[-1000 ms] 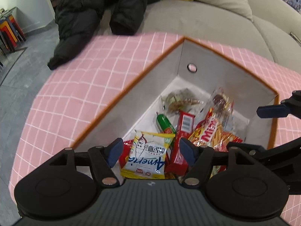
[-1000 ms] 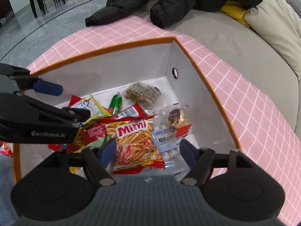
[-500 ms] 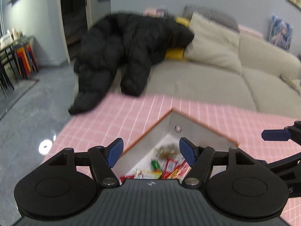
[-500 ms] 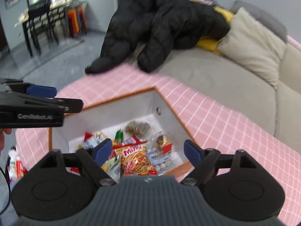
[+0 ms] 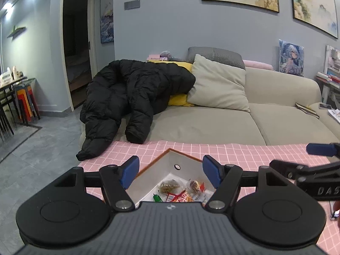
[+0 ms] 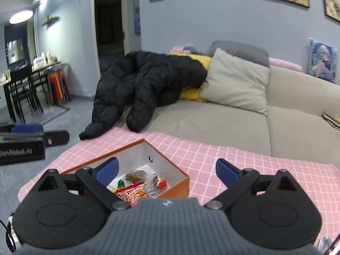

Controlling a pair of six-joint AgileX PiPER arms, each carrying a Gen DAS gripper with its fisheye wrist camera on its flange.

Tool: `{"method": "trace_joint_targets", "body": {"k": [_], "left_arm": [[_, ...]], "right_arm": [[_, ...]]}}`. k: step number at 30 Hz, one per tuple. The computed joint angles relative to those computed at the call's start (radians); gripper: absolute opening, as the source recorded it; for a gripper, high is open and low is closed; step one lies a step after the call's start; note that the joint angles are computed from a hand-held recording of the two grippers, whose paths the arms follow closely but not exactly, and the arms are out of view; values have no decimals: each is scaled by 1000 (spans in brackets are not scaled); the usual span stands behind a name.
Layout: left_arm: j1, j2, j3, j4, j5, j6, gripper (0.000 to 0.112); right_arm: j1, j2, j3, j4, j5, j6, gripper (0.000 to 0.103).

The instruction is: Organize snacks

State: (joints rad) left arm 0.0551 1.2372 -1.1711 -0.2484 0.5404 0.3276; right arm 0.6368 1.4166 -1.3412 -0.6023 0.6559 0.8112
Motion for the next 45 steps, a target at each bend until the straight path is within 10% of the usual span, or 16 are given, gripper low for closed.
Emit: {"method": "trace_joint_targets", "body": {"k": [19,45], "left_arm": [[-220,-200,320,619,1,-633,84],[-253,-103,305,574,36,-594,85]], "right_arm": [[213,-203,326,-247,149,427,97],[166,-149,363,-181,98,413,97]]}}
